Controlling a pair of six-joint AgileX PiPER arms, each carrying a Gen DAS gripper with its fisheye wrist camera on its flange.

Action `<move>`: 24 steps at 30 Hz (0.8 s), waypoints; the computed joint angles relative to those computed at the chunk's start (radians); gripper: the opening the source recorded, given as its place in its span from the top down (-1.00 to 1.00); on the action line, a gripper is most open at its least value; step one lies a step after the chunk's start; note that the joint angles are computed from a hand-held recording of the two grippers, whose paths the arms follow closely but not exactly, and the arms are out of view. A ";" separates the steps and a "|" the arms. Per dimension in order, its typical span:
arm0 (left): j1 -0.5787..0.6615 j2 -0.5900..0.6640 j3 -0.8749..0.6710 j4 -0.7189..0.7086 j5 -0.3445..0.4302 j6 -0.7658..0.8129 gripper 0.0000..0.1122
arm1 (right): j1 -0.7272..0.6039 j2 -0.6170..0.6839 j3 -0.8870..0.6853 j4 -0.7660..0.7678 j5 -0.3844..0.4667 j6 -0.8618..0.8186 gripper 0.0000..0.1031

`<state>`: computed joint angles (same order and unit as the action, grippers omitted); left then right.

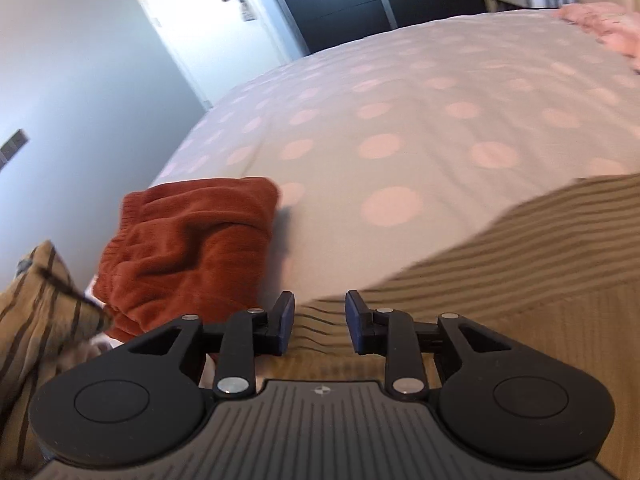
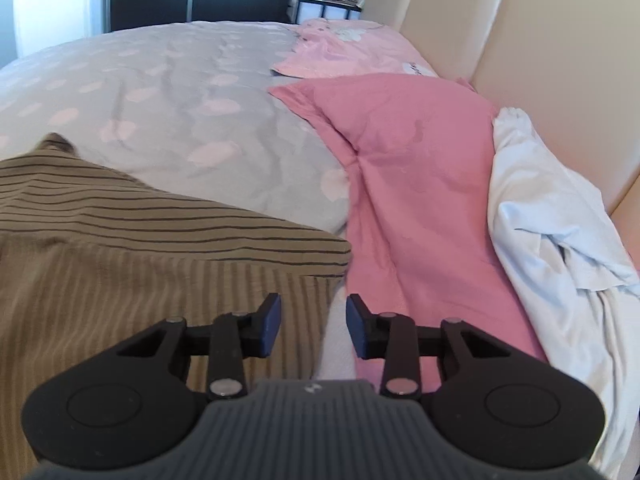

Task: Fold clothes

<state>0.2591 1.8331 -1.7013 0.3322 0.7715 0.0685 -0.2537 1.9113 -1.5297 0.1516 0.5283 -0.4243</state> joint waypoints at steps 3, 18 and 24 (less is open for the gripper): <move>-0.010 -0.150 0.139 -0.139 -0.004 0.132 0.41 | -0.023 -0.138 0.104 0.128 0.101 -0.137 0.26; -0.067 -0.960 0.783 -0.607 0.215 0.507 0.29 | -0.435 -0.843 0.827 0.369 0.613 -0.840 0.25; -0.212 -1.108 0.975 -0.585 0.210 0.310 0.28 | -0.590 -0.848 1.008 0.307 0.550 -0.989 0.26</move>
<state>0.0466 0.7246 -0.7261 -0.2529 0.9812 0.3788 -0.8438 1.0634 -0.5216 0.4589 1.0785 -1.4135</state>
